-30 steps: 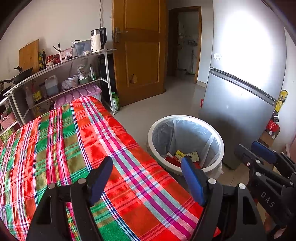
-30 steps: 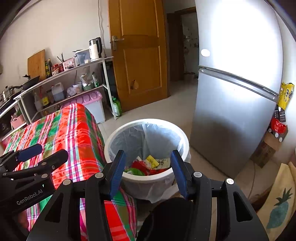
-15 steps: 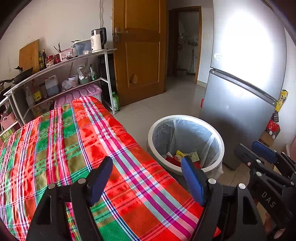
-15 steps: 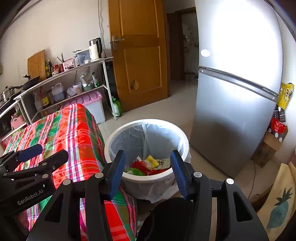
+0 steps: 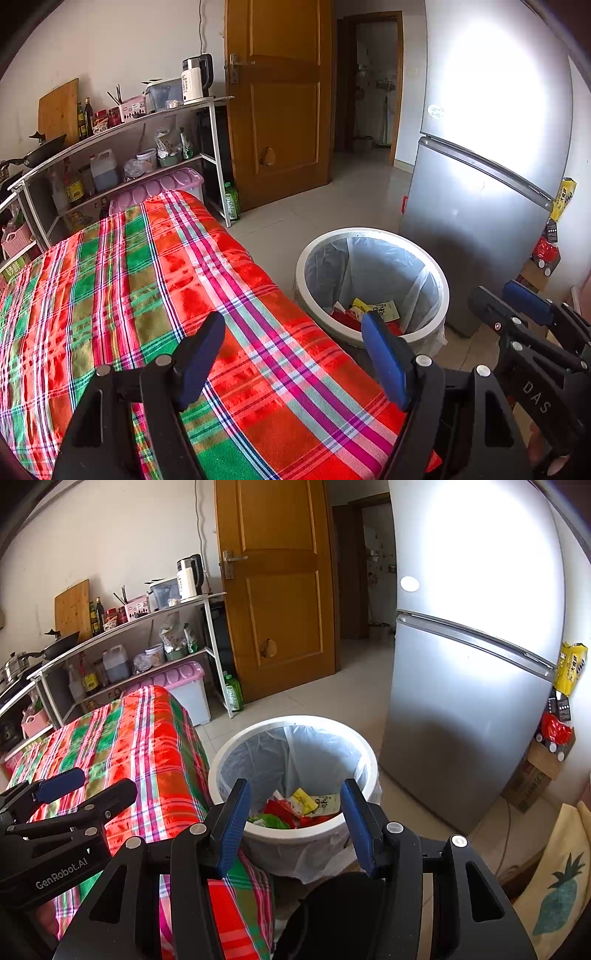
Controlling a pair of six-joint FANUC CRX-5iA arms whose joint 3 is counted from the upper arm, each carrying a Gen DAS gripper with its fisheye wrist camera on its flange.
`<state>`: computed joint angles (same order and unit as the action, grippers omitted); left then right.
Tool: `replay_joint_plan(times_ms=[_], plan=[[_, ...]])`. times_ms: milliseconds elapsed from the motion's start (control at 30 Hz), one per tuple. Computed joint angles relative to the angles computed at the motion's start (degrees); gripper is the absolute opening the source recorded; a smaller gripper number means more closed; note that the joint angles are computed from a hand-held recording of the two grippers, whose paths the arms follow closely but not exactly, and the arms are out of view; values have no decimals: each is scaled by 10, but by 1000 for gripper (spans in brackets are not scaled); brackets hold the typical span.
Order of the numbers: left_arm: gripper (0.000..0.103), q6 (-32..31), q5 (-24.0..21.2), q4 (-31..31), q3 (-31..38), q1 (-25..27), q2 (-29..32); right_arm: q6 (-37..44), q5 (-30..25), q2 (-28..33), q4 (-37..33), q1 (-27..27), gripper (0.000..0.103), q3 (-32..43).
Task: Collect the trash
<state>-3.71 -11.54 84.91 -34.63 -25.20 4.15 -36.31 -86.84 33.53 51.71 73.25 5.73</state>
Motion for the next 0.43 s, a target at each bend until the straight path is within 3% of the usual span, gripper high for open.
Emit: replay_joint_plan(times_ms=[433], plan=[[78,20,-2,-25,1,4,1,-2,2,1,-1,1,51,0]])
